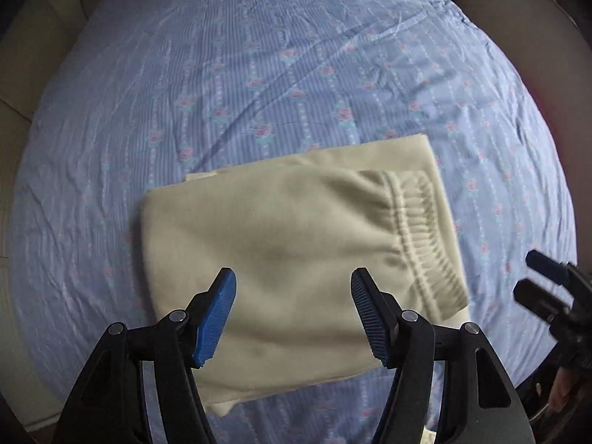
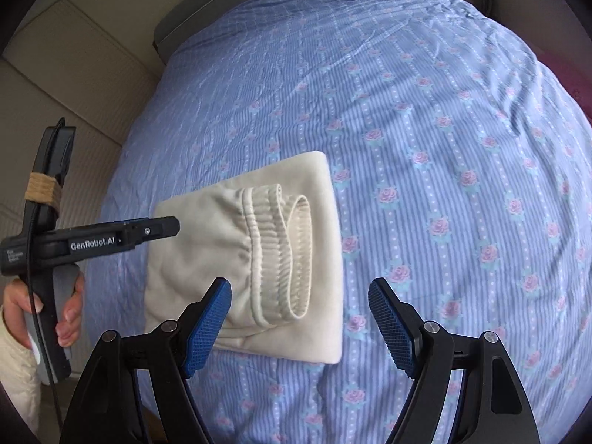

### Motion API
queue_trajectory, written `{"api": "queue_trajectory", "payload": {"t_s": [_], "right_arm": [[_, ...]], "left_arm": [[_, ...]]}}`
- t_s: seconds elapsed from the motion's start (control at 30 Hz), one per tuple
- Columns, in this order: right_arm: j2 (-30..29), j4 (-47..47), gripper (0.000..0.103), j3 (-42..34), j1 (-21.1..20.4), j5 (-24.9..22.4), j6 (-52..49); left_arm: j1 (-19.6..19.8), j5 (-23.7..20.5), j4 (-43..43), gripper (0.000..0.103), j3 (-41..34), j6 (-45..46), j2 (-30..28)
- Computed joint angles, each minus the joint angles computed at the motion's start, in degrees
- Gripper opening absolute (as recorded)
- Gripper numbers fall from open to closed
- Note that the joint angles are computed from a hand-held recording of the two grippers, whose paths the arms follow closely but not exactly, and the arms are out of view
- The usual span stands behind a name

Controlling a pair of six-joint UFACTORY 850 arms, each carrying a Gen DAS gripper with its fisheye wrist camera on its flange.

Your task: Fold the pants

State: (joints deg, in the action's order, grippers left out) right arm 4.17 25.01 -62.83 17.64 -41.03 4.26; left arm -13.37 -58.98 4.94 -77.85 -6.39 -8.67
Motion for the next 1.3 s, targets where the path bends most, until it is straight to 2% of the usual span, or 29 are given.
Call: {"api": "queue_trajectory", "payload": {"t_s": [0.07, 0.2, 0.33, 0.43, 0.57, 0.8, 1.0, 1.07, 1.17, 1.23, 1.3], "right_arm": [[-3.39, 2.44, 0.069, -1.70, 0.79, 0.01, -3.29], [-9.83, 4.39, 0.061, -5.63, 1.91, -0.87, -5.50], [-13.45, 4.17, 0.060, -9.14, 2.48, 0.71, -6.46], [-16.41, 0.59, 0.060, -12.33, 2.97, 0.85, -5.10], [-18.55, -1.72, 0.057, -14.09, 3.44, -0.10, -2.21], [-19.48, -5.43, 0.055, -14.79, 4.46, 0.99, -2.25], [-20.93, 1.07, 0.055, -16.03, 3.60, 0.08, -7.47], [-21.27, 0.44, 0.049, -16.53, 3.81, -1.18, -6.60], [-19.50, 10.84, 0.044, -14.02, 1.81, -2.21, -12.36], [-18.61, 19.25, 0.043, -12.19, 0.09, -4.54, -17.77], [-19.21, 18.08, 0.043, -12.10, 0.05, -5.11, -19.33]], "left_arm": [[1.93, 0.14, 1.63, 0.064, 3.74, -0.28, 1.65], [6.56, 0.40, -0.91, 0.064, 9.57, -1.45, 4.30], [9.97, 2.49, -3.44, 0.063, 12.76, -3.22, 6.01], [11.44, 4.39, -5.43, 0.064, 12.92, -4.33, 5.85], [12.03, 5.85, -8.45, 0.064, 12.17, -3.20, 4.96], [10.54, 6.78, -9.94, 0.064, 11.14, -0.87, 4.42], [10.40, 6.31, -10.30, 0.064, 11.30, -0.47, 4.51], [10.54, 6.16, -10.91, 0.064, 11.24, -0.94, 4.53], [10.87, 5.66, -12.43, 0.064, 11.18, -0.16, 4.65], [10.69, 5.13, -12.46, 0.064, 11.07, 0.36, 4.70], [10.14, 4.71, -11.66, 0.064, 10.83, 0.31, 4.50]]}}
